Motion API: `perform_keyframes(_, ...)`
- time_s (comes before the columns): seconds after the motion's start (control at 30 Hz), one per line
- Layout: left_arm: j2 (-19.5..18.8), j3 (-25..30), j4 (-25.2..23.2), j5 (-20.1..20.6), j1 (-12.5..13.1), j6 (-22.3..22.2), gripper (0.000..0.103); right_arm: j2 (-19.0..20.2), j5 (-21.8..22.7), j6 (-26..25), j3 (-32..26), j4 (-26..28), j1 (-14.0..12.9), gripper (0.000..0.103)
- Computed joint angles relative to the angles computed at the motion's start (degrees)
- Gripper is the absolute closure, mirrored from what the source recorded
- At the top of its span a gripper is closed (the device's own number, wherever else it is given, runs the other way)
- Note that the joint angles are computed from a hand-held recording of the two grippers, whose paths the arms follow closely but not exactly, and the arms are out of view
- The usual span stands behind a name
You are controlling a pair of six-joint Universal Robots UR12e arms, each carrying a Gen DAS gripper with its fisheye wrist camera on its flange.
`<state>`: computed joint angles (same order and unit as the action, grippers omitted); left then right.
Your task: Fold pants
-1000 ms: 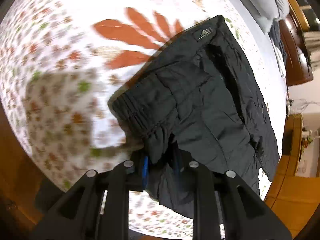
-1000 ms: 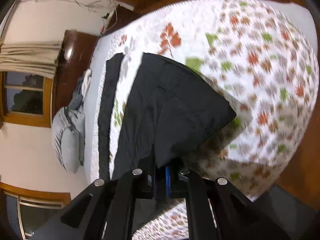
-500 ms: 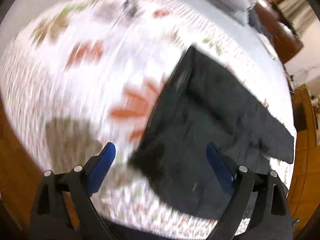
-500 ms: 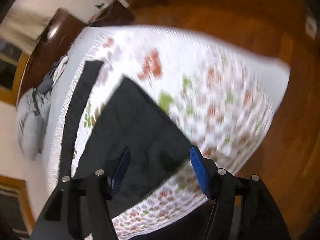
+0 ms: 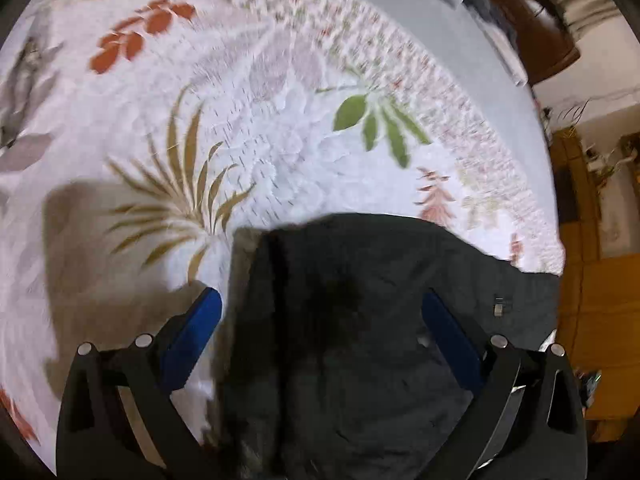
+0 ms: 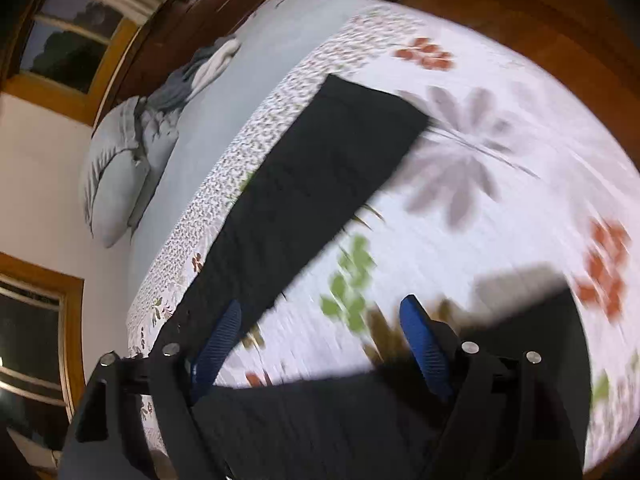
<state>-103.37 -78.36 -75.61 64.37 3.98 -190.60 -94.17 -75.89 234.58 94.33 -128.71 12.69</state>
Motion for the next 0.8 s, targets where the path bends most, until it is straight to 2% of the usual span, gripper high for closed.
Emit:
perform_keyframes(0.1, -1.73, 1.54, -2.66, -1.08, 0.01, 3.17, 0.005, 3.83, 3.71, -4.34, -2.98, 0.65, -2.19, 0.018)
perform_keyframes(0.13, -1.81, 1.63, -2.58, -1.65, -0.03, 3.94, 0.009, 4.90, 4.67, -5.94, -3.98, 1.42, -2.85, 0.018)
perform_keyframes(0.17, -1.86, 1.73, -2.73, -2.19, -0.09, 5.08, 0.018, 5.34, 5.12, -7.17, -4.37, 1.94, -3.36, 0.018)
perform_keyframes(0.2, -2.18, 2.40, -3.76, -1.88, -0.39, 6.42, 0.046, 6.75, 5.73, -9.35, -5.86, 2.83, -4.17, 0.018)
perform_keyframes(0.3, -2.76, 3.30, -4.95, 0.47, -0.93, 7.37, 0.062, 9.26, 6.38, -12.76, -8.60, 4.66, -6.15, 0.017)
perform_keyframes(0.5, -2.93, 3.13, -3.32, 2.59, -1.43, 6.72, 0.068, 16.02, 4.44, -19.95, -16.95, 10.95, -8.73, 0.017)
perform_keyframes(0.6, -3.00, 3.09, -3.23, 3.23, -1.57, 5.93, 0.069, 19.42, 2.21, -24.04, -21.23, 15.62, -9.09, 0.017)
perform_keyframes(0.8, -2.96, 2.88, -3.29, 3.49, -1.45, 5.02, 0.068, 23.85, 2.21, -30.33, -25.62, 19.21, -9.35, 0.017)
